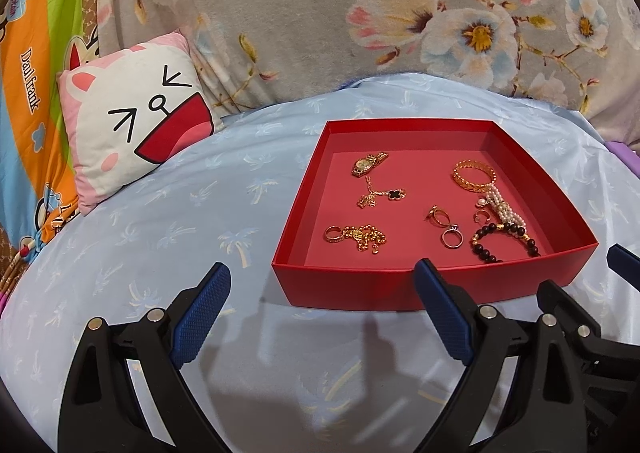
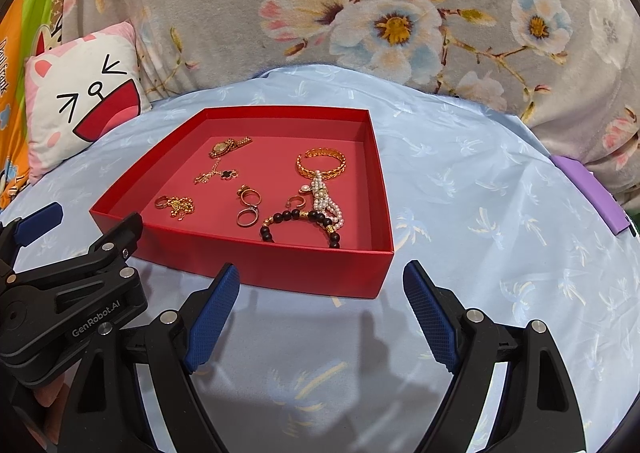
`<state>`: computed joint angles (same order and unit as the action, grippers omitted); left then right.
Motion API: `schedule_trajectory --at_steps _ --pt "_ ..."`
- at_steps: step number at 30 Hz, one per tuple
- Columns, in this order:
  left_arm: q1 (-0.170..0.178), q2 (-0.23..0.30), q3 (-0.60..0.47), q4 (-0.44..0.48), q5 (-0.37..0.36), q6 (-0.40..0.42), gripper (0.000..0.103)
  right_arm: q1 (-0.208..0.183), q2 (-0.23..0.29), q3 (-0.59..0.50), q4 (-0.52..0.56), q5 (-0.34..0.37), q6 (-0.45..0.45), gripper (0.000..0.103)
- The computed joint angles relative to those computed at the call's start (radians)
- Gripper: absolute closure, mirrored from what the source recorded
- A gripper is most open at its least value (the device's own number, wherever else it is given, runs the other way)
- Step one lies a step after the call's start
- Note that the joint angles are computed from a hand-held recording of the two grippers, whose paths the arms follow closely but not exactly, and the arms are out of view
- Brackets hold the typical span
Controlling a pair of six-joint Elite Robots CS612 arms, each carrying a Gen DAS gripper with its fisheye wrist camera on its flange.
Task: Organize jewelry
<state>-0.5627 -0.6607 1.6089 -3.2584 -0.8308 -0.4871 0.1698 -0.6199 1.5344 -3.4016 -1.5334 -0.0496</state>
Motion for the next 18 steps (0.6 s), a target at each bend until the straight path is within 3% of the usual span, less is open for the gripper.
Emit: schedule_trajectory --at_steps 18 --pt "-0.002 0.001 0.0 -0.011 -0.003 0.004 0.013 -0.005 0.001 -0.006 0.0 -0.003 0.0 0.021"
